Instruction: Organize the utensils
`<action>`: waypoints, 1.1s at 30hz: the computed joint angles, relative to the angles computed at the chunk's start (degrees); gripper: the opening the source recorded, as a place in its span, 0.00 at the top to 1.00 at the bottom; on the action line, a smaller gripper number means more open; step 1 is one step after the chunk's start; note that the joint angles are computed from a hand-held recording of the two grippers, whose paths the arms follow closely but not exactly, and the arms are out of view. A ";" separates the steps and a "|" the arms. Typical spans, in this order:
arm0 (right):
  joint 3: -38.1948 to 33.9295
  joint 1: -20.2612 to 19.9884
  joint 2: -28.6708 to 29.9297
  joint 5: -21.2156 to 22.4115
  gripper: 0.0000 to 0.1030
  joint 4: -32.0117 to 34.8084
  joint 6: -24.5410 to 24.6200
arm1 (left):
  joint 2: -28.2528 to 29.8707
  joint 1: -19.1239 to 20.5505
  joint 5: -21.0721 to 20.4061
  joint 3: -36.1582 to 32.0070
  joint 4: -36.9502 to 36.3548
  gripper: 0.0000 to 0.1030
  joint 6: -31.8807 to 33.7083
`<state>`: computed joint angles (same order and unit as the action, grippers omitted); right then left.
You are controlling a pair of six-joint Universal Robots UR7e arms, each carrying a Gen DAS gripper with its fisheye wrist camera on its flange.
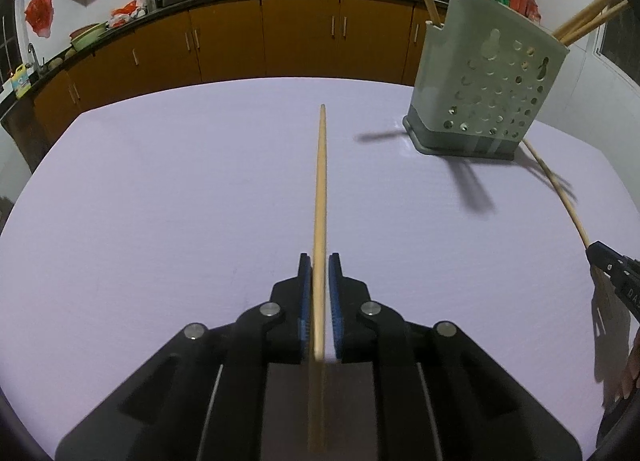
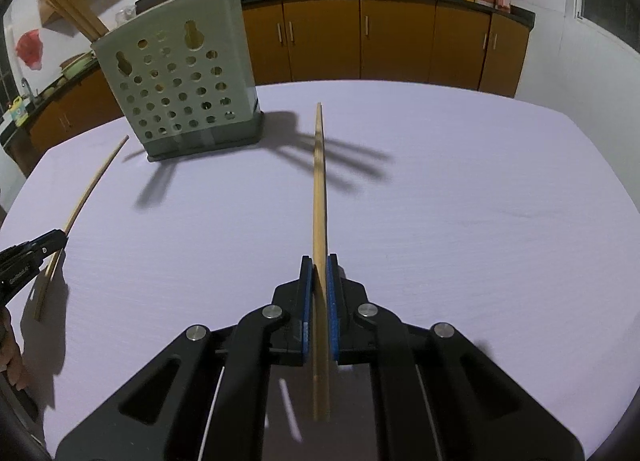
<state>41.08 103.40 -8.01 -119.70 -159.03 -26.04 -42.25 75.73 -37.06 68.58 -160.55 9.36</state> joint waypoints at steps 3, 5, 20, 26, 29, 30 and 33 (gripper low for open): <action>-0.67 0.08 0.48 -0.43 0.92 0.06 -0.43 | -0.09 0.26 -1.17 -0.24 0.37 0.87 -0.56; -1.00 0.09 0.68 -0.52 0.92 0.17 -0.53 | -0.04 0.42 -1.87 -0.38 0.45 0.87 -0.98; -1.31 0.09 0.83 -0.35 0.92 0.45 -0.30 | -0.02 0.46 -2.57 -0.24 0.33 0.82 -0.55; -1.31 0.11 0.84 -0.38 0.92 0.43 -0.29 | 0.01 0.45 -2.66 -0.25 0.31 0.82 -0.68; -1.33 0.11 0.86 -0.40 0.92 0.43 -0.29 | 0.00 0.45 -2.65 -0.22 0.28 0.82 -0.63; -1.33 0.11 0.86 -0.40 0.92 0.43 -0.29 | -0.03 0.46 -2.70 -0.19 0.27 0.82 -0.66; -1.33 0.11 0.86 -0.40 0.92 0.43 -0.29 | -0.05 0.46 -2.67 -0.15 0.24 0.82 -0.63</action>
<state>39.75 103.51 -7.15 -120.10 -158.61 -26.33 -42.30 76.19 -39.73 68.43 -160.32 8.73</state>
